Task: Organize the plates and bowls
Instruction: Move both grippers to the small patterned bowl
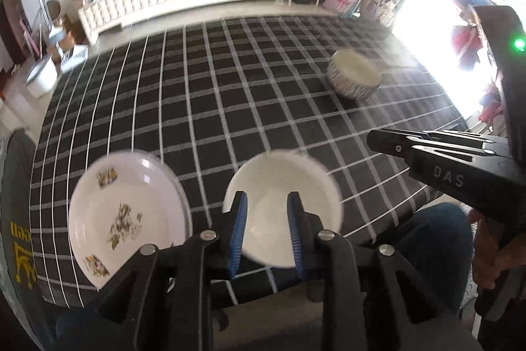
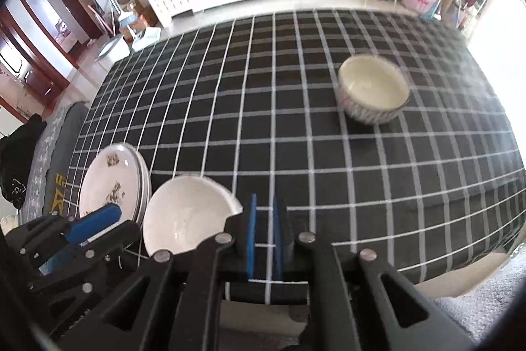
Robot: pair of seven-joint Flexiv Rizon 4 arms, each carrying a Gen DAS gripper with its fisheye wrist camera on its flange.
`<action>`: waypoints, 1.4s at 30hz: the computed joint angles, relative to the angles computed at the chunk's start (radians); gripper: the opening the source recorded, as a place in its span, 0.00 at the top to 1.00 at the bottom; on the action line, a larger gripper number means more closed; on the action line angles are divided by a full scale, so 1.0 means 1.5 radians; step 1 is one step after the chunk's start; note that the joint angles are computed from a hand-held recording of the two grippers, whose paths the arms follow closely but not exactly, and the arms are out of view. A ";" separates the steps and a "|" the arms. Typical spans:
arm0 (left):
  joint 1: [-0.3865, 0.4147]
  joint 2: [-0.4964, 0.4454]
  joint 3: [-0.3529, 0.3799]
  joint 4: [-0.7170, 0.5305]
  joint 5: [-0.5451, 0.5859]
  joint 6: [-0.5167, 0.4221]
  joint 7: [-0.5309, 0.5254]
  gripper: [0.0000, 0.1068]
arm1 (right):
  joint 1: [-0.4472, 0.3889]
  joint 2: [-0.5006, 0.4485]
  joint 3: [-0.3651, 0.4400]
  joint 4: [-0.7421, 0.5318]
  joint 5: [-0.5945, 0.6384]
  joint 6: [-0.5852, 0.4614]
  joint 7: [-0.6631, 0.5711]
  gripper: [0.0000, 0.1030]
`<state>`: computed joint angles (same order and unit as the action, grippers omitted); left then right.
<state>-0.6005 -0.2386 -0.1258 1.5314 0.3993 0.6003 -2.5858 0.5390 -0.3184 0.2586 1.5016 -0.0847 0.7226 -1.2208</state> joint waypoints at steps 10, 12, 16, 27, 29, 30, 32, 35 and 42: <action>-0.033 -0.073 0.009 -0.161 0.061 -0.056 0.055 0.79 | -0.028 0.023 -0.018 0.002 -0.023 0.049 -0.019 0.47; -0.034 -0.091 0.016 -0.184 0.051 -0.055 0.069 0.78 | -0.036 0.022 -0.020 -0.004 -0.019 0.051 -0.027 0.41; -0.027 -0.126 0.031 -0.220 0.024 -0.042 0.091 0.73 | -0.046 0.014 -0.026 -0.013 -0.022 0.064 -0.035 0.35; -0.003 -0.242 0.054 -0.334 -0.085 -0.027 0.181 0.62 | -0.070 -0.052 -0.046 -0.079 -0.024 0.033 -0.049 0.35; 0.000 -0.268 0.057 -0.363 -0.103 -0.037 0.202 0.62 | -0.075 -0.068 -0.047 -0.098 -0.018 0.023 -0.051 0.35; 0.002 -0.282 0.058 -0.382 -0.111 -0.045 0.214 0.62 | -0.077 -0.076 -0.048 -0.107 -0.014 0.018 -0.054 0.35; 0.001 -0.309 0.065 -0.417 -0.123 -0.062 0.233 0.62 | -0.080 -0.093 -0.050 -0.127 -0.010 0.010 -0.056 0.35; 0.006 -0.355 0.072 -0.480 -0.145 -0.094 0.254 0.62 | -0.085 -0.123 -0.049 -0.166 0.002 -0.013 -0.064 0.35; 0.022 -0.434 0.082 -0.578 -0.194 -0.135 0.270 0.62 | -0.080 -0.190 -0.058 -0.258 0.008 -0.060 -0.079 0.35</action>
<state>-0.5677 -0.8902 -0.0031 0.6650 0.1079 0.3978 -2.1805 0.4193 -0.6038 0.1719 1.1152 -0.0723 0.6320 -1.3397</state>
